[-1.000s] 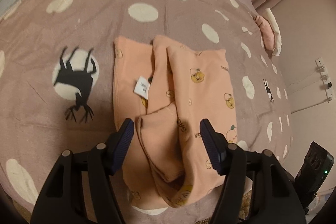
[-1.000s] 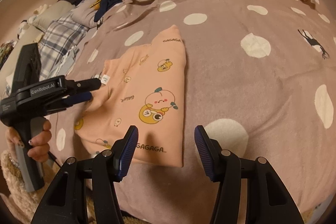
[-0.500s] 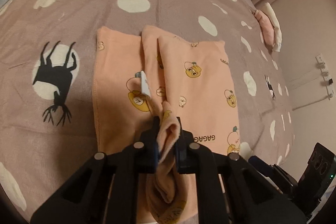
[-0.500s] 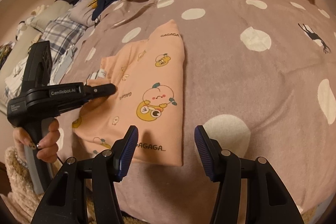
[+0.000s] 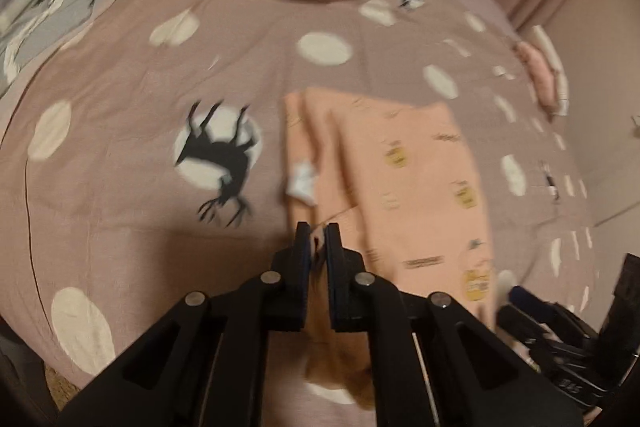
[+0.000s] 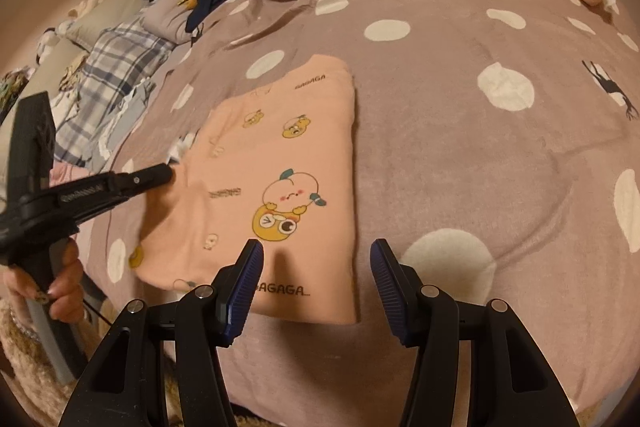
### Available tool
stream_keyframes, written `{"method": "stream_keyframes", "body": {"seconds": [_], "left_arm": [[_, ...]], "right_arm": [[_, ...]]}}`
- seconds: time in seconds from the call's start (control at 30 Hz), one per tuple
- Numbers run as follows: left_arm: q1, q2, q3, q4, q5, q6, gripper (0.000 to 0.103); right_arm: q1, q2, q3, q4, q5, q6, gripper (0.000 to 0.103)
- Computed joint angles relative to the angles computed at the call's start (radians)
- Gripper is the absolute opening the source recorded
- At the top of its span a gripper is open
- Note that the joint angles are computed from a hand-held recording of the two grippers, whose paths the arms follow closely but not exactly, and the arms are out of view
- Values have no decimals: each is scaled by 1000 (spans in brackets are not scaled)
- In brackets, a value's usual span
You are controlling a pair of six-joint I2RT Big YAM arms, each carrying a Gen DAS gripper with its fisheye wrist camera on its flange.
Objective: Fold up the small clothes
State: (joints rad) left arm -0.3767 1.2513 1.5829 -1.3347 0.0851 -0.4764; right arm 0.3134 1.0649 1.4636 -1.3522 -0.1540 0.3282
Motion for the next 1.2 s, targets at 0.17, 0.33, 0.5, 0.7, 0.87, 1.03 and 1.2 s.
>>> {"method": "stream_keyframes", "body": {"seconds": [0.17, 0.33, 0.5, 0.7, 0.87, 1.03, 1.2], "left_arm": [[21, -16, -29, 9, 53, -16, 8], [20, -32, -13, 6, 79, -9, 51], [8, -47, -26, 35, 106, -4, 84], [-3, -27, -56, 22, 145, -19, 85], [-12, -18, -81, 34, 167, -40, 85], [-11, -9, -82, 48, 176, -39, 84], [-23, -4, -87, 71, 157, -36, 79]], "right_arm": [[4, 10, 8, -12, 8, -8, 55], [7, 21, 22, -18, 46, -3, 63], [3, 29, 29, -7, 65, -4, 81], [10, 70, 53, 14, 116, -24, 91], [-4, 114, 60, 8, 51, -29, 91], [8, 138, 65, 6, 32, -40, 91], [8, 151, 63, 13, 3, -52, 91]]}}
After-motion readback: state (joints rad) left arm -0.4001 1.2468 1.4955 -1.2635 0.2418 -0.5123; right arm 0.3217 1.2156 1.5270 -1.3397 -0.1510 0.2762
